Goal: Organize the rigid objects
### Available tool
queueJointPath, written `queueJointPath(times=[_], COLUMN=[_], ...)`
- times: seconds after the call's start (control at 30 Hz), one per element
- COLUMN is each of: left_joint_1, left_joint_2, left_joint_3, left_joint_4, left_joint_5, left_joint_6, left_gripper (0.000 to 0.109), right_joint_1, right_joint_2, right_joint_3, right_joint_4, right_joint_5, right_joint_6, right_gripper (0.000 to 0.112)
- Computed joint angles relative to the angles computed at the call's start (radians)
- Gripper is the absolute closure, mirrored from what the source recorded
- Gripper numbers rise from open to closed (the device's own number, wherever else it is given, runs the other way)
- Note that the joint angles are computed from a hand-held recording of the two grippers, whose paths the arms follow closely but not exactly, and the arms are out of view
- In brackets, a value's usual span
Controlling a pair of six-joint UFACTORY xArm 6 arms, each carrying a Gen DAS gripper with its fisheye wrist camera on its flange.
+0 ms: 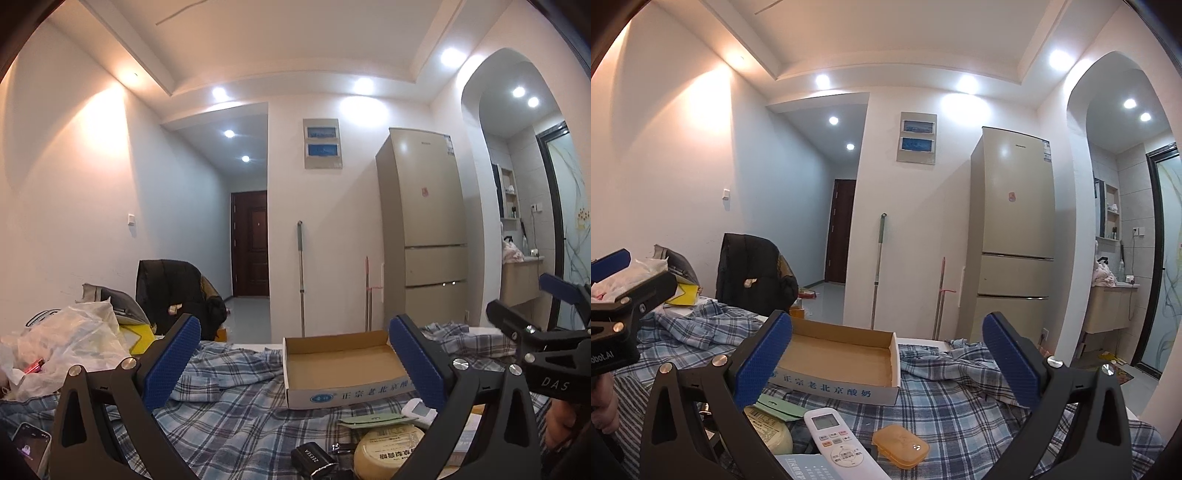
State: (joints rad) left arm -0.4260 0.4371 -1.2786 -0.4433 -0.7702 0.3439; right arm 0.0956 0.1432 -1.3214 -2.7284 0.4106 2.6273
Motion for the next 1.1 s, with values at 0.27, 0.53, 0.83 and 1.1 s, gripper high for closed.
queueJointPath(times=[0.27, 0.53, 0.83, 1.1], left_joint_1=[0.003, 0.010, 0.015, 0.016], left_joint_2=[-0.008, -0.017, -0.015, -0.006], left_joint_3=[0.008, 0.012, 0.017, -0.006], left_joint_4=[0.008, 0.011, 0.022, -0.003], left_joint_5=[0.006, 0.015, -0.011, 0.024], left_joint_6=[-0.012, -0.023, -0.043, -0.033], left_gripper=[0.006, 0.006, 0.006, 0.006], right_joint_1=[0.003, -0.005, -0.001, -0.001], right_joint_2=[-0.009, -0.029, -0.036, -0.041], right_joint_3=[0.023, 0.046, 0.060, 0.063], right_joint_4=[0.080, 0.007, 0.016, 0.010], right_joint_5=[0.046, 0.059, 0.077, 0.080], right_joint_6=[-0.067, 0.038, 0.025, 0.034], right_gripper=[0.009, 0.009, 0.009, 0.009])
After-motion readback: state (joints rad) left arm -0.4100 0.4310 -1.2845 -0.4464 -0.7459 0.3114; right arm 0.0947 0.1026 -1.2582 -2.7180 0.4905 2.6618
